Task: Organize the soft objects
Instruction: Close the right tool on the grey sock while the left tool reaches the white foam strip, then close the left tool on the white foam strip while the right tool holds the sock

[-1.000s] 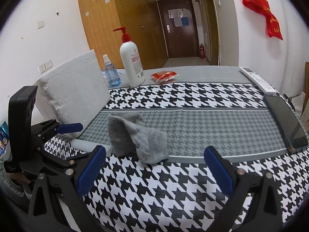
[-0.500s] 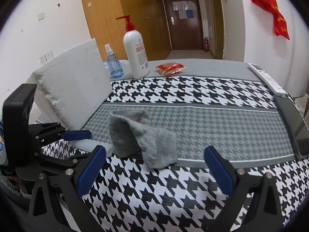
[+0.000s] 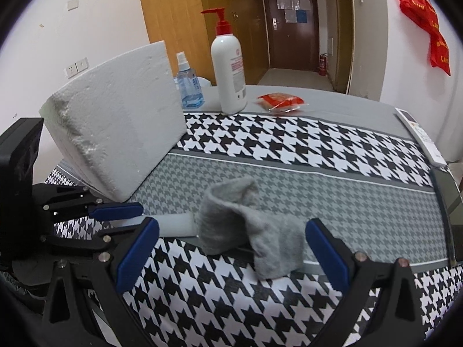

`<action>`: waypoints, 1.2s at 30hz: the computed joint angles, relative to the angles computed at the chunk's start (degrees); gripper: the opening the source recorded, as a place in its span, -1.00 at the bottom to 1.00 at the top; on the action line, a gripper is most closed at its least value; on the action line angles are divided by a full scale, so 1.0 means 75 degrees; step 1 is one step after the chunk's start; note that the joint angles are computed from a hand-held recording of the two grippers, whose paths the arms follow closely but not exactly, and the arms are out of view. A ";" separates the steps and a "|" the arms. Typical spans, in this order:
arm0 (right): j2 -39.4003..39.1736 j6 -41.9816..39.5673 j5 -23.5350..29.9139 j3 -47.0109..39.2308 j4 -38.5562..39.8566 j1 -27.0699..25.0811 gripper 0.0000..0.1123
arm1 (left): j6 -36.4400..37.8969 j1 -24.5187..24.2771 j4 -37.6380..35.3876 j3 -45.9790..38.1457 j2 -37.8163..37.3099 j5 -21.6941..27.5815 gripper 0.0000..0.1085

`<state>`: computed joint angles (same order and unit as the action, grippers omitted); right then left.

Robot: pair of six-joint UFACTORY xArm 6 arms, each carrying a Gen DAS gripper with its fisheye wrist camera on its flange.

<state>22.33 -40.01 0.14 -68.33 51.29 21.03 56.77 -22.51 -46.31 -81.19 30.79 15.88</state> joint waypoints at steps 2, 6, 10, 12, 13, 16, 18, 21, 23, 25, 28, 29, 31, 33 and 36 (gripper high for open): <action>0.0022 0.0382 0.0051 0.0011 -0.0392 -0.0045 0.49 | 0.0241 0.0019 -0.0280 0.0024 -0.0044 0.0015 -0.51; 0.0036 0.2020 0.0048 0.0193 -0.2160 -0.0226 0.14 | 0.0041 0.0048 -0.0139 0.0054 -0.0016 -0.0087 -0.50; 0.0056 0.1876 0.0127 0.0173 -0.2082 -0.0203 -0.22 | 0.0144 0.0061 -0.0236 0.0148 -0.0081 -0.0132 -0.45; 0.0052 0.1817 0.0130 0.0181 -0.2038 -0.0187 -0.51 | 0.0140 0.0051 -0.0184 0.0159 -0.0078 -0.0164 -0.33; 0.0053 0.1683 0.0108 0.0168 -0.1852 -0.0167 -0.63 | 0.0135 0.0052 -0.0171 0.0172 -0.0084 -0.0164 -0.17; 0.0033 0.1196 0.0142 0.0133 -0.1309 -0.0117 -0.70 | 0.0024 0.0050 -0.0095 0.0224 -0.0103 -0.0236 0.00; -0.0016 0.0992 0.0118 0.0167 -0.1079 -0.0083 -0.71 | 0.0053 0.0061 -0.0090 0.0233 -0.0115 -0.0221 0.02; -0.0190 0.0067 -0.0034 0.0216 0.0089 0.0017 -0.72 | -0.0088 0.0057 0.0105 0.0263 -0.0102 -0.0365 0.21; -0.0365 -0.0684 -0.0159 0.0273 0.0997 0.0057 -0.73 | -0.0052 0.0077 0.0076 0.0270 -0.0109 -0.0319 0.24; -0.0510 -0.0823 -0.0268 0.0426 0.1163 0.0064 -0.73 | -0.0197 0.0098 0.0267 0.0265 -0.0083 -0.0241 0.24; -0.0631 -0.1157 -0.0276 0.0526 0.1629 0.0078 -0.73 | -0.0695 0.0104 0.0884 0.0250 -0.0005 -0.0224 0.24; -0.0654 -0.1219 -0.0288 0.0555 0.1715 0.0089 -0.73 | -0.0840 0.0118 0.1044 0.0221 0.0026 -0.0192 0.24; -0.0717 -0.1679 -0.0271 0.0573 0.2268 0.0116 -0.73 | -0.1008 0.0142 0.1188 0.0147 0.0093 -0.0176 0.24; -0.0765 -0.1878 -0.0269 0.0612 0.2499 0.0138 -0.73 | -0.1045 0.0191 0.1200 0.0026 0.0157 -0.0028 0.24; -0.0803 -0.2257 -0.0289 0.0612 0.2945 0.0178 -0.72 | -0.1572 0.0225 0.1698 0.0022 0.0132 0.0083 0.14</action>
